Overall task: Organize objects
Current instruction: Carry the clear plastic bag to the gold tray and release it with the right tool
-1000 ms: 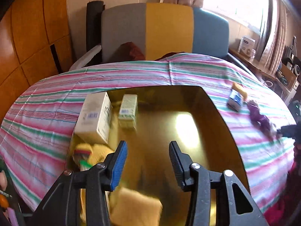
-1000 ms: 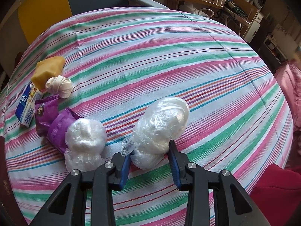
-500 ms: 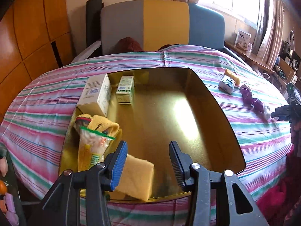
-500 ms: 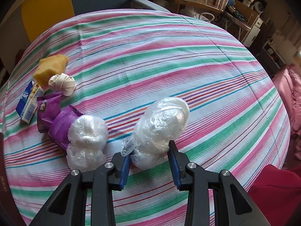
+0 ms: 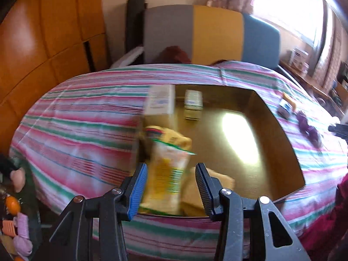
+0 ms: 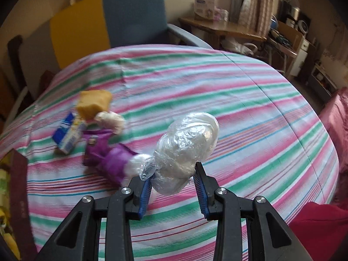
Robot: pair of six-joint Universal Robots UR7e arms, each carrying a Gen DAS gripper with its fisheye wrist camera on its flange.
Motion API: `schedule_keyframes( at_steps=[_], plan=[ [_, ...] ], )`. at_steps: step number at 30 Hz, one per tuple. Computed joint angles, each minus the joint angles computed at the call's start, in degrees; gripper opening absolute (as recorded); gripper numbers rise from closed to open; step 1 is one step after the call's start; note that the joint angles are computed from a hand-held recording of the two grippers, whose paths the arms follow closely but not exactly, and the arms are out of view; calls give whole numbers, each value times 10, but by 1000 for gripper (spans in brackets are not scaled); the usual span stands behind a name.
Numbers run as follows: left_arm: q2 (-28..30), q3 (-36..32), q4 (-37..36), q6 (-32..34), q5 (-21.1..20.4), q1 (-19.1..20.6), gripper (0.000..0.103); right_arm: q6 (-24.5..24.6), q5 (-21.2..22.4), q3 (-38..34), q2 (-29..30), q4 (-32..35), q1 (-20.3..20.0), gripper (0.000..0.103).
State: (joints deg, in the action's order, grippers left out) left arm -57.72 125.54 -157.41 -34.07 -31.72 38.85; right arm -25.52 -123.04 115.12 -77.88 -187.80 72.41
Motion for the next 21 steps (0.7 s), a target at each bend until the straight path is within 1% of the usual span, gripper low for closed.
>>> schedule_keyframes(
  at_steps=[2, 4, 7, 11, 14, 17, 21],
  plan=[
    [-14, 7, 10, -18, 9, 4, 46, -15, 27, 13, -7, 2, 16, 37],
    [-20, 10, 10, -24, 8, 9, 46, -28, 54, 26, -11, 17, 40, 37],
    [-23, 16, 0, -28, -2, 16, 46, -68, 83, 37, 2, 33, 90, 37],
    [-22, 21, -15, -23, -13, 23, 46, -97, 122, 39, 31, 85, 157, 37],
    [-20, 24, -32, -16, -20, 28, 46, -102, 131, 19, 84, 134, 203, 37],
    [-21, 25, -34, -21, -27, 34, 46, -107, 120, -10, 149, 169, 234, 37],
    [-23, 26, -37, -28, -39, 42, 46, -90, 97, -67, 236, 217, 254, 38]
  ],
)
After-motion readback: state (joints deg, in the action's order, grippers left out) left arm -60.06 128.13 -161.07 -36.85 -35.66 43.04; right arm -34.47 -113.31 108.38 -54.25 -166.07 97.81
